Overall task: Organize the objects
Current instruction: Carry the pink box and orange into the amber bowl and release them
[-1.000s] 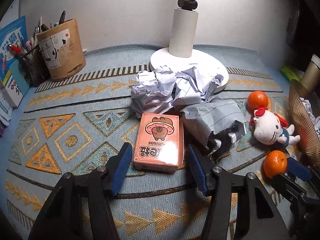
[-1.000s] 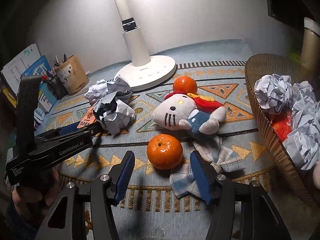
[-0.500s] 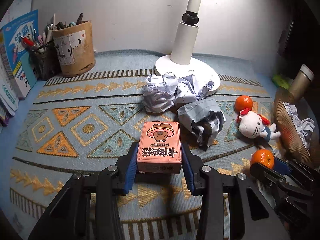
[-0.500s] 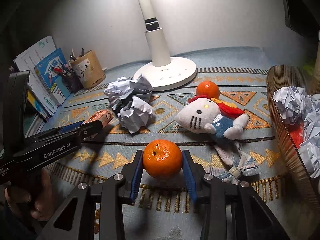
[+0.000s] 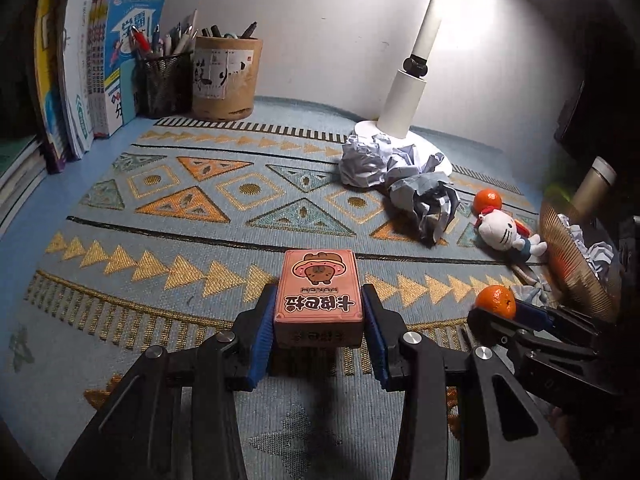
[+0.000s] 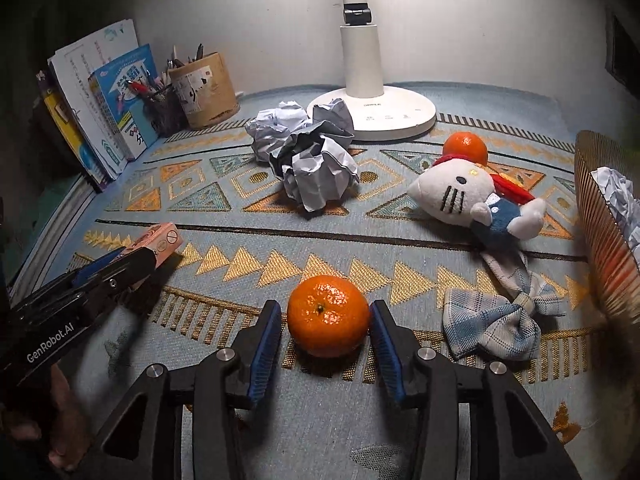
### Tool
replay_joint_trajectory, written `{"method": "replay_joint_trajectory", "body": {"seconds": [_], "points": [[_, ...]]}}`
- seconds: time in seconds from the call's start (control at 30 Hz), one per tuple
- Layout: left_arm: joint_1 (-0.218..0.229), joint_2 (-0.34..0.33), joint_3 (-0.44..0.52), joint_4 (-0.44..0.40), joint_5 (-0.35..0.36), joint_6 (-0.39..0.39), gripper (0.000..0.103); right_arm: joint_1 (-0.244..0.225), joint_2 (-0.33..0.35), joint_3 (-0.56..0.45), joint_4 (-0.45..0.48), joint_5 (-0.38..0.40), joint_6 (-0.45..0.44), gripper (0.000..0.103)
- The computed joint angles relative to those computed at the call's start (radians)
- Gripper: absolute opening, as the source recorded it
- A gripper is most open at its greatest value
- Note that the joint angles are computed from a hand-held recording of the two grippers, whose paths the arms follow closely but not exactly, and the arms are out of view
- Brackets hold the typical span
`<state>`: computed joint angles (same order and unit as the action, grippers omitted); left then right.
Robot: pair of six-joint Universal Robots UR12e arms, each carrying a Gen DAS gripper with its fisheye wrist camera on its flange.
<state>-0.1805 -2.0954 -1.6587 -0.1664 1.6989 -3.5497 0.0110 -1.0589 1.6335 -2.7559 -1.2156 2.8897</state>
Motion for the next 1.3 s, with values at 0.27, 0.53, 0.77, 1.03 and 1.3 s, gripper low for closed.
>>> {"method": "replay_joint_trajectory", "body": {"seconds": [0.27, 0.53, 0.77, 1.03, 1.3], "points": [[0.006, 0.001, -0.007, 0.012, -0.02, -0.002, 0.038, 0.018, -0.005, 0.022, -0.081, -0.077, -0.007, 0.05], [-0.008, 0.0, 0.007, -0.017, 0.017, 0.022, 0.038, -0.005, -0.025, 0.04, -0.065, 0.004, 0.017, 0.037], [-0.038, -0.006, 0.079, -0.002, -0.047, 0.078, 0.038, -0.084, -0.101, 0.083, -0.212, 0.069, 0.103, 0.037], [-0.093, -0.117, 0.333, -0.066, -0.268, 0.178, 0.038, -0.172, -0.085, -0.003, -0.218, -0.103, 0.268, 0.037], [-0.144, -0.249, 0.529, -0.183, -0.301, 0.251, 0.038, -0.212, -0.021, -0.098, -0.135, -0.13, 0.32, 0.037]]}}
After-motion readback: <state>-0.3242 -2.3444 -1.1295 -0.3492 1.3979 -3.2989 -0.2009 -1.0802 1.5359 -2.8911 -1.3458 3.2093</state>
